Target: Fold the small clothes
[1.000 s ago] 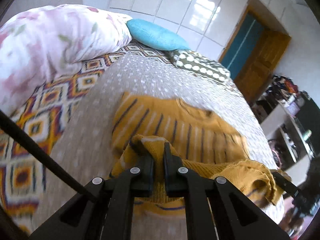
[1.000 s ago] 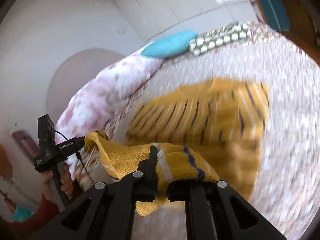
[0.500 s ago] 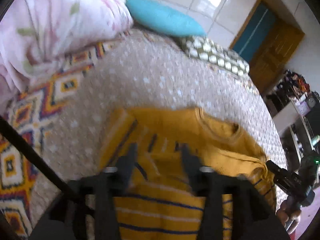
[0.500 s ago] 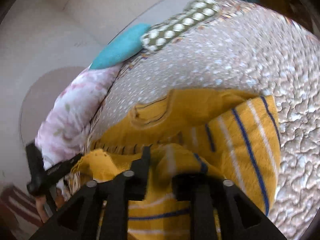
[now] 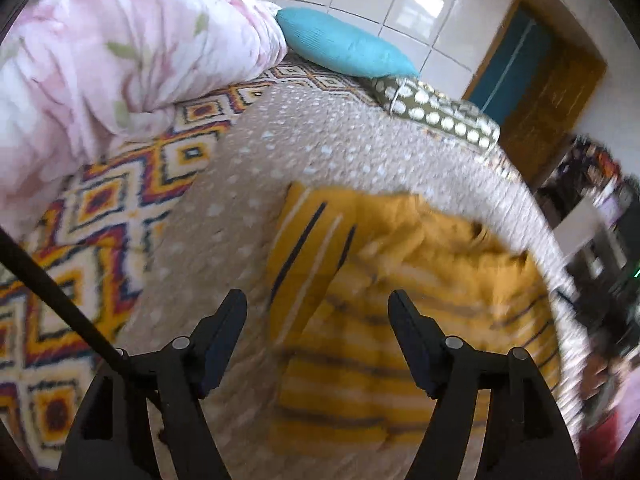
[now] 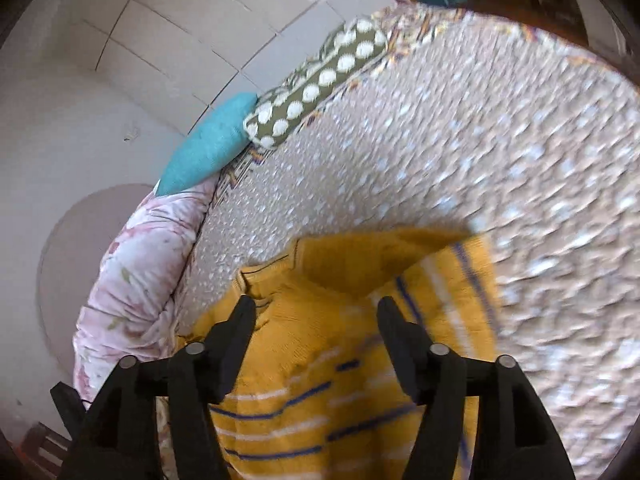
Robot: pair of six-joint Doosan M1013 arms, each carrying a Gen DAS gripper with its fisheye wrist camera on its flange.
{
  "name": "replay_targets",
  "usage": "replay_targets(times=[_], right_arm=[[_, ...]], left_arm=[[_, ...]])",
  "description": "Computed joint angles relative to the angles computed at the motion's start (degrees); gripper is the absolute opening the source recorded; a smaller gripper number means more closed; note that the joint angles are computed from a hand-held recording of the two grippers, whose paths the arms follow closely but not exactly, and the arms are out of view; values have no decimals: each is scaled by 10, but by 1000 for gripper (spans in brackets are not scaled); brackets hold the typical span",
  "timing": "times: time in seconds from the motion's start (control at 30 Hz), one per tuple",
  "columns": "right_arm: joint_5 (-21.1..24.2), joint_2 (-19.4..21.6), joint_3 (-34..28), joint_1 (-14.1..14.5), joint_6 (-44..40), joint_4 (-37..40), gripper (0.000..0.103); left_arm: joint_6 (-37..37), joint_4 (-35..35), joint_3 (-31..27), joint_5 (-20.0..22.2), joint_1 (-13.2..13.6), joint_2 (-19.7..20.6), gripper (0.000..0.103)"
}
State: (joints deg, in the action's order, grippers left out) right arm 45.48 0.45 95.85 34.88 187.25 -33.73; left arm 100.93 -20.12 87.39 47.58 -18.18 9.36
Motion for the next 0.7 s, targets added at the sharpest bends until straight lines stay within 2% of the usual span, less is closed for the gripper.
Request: replay_targets(times=[0.13,0.2,0.3,0.37,0.4,0.43,0.47,0.53,0.6,0.67,0.7], right_arm=[[33,-21,7,39,-53,33,68],[7,-31,21,59,-58,43,44],[6,-28,26,83,-108,65,33],[42,-18,24,83,-123,86,30],[89,-10,21,83,-127,90,27],[113,-7,21,83,-126,85,23],[123,-8,24,82,-122,81,15],[144,-9,18,91,-89,57,13],[186,1,-8,110,-83,-1,16],[193,12,-32,115,-108,-31,16],[185,19,-44,108,-129,-31,16]], left_arm=[[6,80,61,-53,-6,-38,75],[-5,126,89,-76,-7,-50,75],[-32,177,103,-72,-6,-49,75],[-46,178,107,-66,2,-44,75],[-46,166,107,-59,7,-40,75],[-45,149,106,-51,14,-35,75],[-33,120,109,-55,22,-33,76],[-14,93,118,-73,28,-38,81],[-12,104,122,-81,22,-39,85],[-22,128,126,-88,14,-40,88],[-24,132,127,-90,13,-41,88]])
